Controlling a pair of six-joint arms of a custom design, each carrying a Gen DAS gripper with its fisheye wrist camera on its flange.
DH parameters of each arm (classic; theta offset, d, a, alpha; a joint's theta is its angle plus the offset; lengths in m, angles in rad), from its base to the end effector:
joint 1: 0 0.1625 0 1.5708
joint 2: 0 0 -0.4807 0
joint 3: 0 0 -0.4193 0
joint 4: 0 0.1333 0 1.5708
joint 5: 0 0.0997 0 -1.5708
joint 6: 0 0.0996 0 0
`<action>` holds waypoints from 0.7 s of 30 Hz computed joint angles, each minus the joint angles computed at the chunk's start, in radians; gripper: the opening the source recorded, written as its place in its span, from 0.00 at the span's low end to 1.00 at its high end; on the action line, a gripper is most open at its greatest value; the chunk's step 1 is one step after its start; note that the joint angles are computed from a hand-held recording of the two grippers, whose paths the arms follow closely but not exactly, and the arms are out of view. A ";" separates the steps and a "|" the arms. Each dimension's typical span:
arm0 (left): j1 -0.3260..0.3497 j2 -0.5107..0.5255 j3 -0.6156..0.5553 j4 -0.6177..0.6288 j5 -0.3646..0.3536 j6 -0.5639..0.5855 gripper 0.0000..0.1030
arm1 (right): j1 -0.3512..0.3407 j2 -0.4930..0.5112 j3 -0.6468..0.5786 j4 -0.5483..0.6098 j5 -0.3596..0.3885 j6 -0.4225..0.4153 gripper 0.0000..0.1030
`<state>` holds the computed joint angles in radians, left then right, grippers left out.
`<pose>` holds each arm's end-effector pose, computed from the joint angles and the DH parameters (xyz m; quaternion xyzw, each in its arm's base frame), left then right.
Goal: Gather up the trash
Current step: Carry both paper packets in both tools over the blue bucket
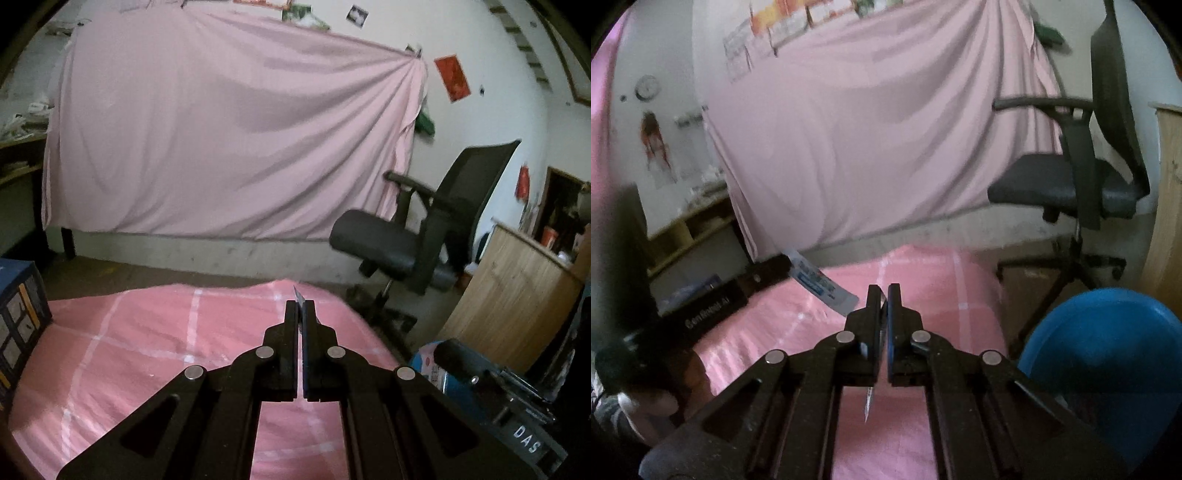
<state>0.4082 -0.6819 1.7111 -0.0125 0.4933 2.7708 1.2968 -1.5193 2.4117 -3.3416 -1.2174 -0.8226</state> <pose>-0.3982 -0.4130 0.0136 0.1889 0.8159 -0.5115 0.1925 0.0469 -0.4530 0.3332 0.3133 -0.8374 0.4402 0.0824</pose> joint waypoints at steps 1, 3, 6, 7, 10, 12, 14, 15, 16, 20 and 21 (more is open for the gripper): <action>-0.005 -0.010 0.015 -0.036 0.009 0.015 0.00 | -0.017 -0.011 0.008 -0.012 0.049 -0.008 0.26; -0.015 -0.032 0.046 -0.128 0.025 0.063 0.00 | -0.036 -0.025 0.020 -0.044 0.100 -0.019 0.26; -0.041 -0.054 0.082 -0.250 0.008 0.147 0.00 | -0.068 -0.045 0.041 -0.104 0.181 -0.027 0.26; -0.051 -0.062 0.095 -0.305 0.005 0.190 0.00 | -0.078 -0.051 0.046 -0.120 0.204 -0.025 0.26; -0.079 -0.077 0.126 -0.443 -0.012 0.305 0.00 | -0.103 -0.067 0.061 -0.207 0.260 -0.012 0.26; -0.091 -0.076 0.132 -0.511 -0.009 0.371 0.00 | -0.120 -0.077 0.069 -0.273 0.293 0.010 0.26; -0.097 -0.064 0.126 -0.557 0.003 0.427 0.00 | -0.139 -0.088 0.076 -0.337 0.320 0.033 0.26; -0.100 -0.055 0.116 -0.565 0.011 0.448 0.00 | -0.147 -0.092 0.078 -0.365 0.326 0.041 0.26; -0.102 -0.045 0.104 -0.571 0.023 0.464 0.00 | -0.158 -0.100 0.079 -0.387 0.334 0.048 0.26; -0.099 0.001 0.040 -0.520 0.087 0.462 0.00 | -0.194 -0.122 0.078 -0.476 0.328 0.083 0.26; -0.098 0.018 0.018 -0.494 0.103 0.454 0.00 | -0.207 -0.133 0.074 -0.475 0.328 0.092 0.26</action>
